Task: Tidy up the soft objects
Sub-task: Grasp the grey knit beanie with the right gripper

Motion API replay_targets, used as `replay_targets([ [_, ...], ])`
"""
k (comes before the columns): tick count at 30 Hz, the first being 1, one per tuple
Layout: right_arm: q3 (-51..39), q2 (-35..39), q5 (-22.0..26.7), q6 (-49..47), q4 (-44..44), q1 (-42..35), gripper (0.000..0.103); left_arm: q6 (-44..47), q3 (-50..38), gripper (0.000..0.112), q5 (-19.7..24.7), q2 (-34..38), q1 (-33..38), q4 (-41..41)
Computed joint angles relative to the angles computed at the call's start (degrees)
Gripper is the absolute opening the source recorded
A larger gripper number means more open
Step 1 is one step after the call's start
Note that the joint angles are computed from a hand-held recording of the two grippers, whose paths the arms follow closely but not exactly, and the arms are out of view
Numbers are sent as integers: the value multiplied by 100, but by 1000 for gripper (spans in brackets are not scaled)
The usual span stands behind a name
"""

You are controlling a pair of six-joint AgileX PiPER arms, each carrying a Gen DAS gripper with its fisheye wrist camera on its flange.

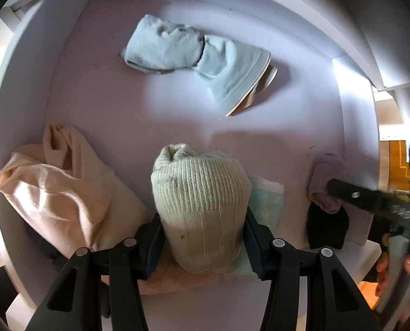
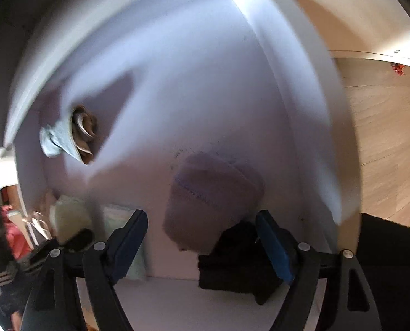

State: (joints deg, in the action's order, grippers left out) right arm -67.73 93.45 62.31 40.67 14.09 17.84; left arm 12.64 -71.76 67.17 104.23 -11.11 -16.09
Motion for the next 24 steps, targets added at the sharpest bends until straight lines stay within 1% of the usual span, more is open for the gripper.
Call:
replay_targets([
  [2, -231, 203, 22, -190, -182, 184, 82, 22, -3, 52, 32, -26, 53, 3],
  [5, -636, 550, 396, -208, -664, 505, 77, 46, 31, 52, 50, -42, 107, 24],
  [7, -660, 628, 448, -242, -663, 546, 72, 73, 73, 52, 36, -98, 110, 45],
  [8, -595, 611, 399, -269, -552, 500, 70, 59, 85, 52, 45, -131, 93, 59],
  [11, -259, 459, 97, -410, -82, 234, 59, 17, 37, 52, 73, -150, 73, 107],
  [12, -177, 411, 22, -438, 50, 173, 48, -52, 68, 52, 60, -207, 16, 111],
  [18, -365, 439, 136, -323, -243, 355, 43, -7, -31, 52, 136, -464, 129, -44],
  [24, -544, 547, 306, -230, -387, 470, 43, 48, -95, 52, 226, -716, 192, -52],
])
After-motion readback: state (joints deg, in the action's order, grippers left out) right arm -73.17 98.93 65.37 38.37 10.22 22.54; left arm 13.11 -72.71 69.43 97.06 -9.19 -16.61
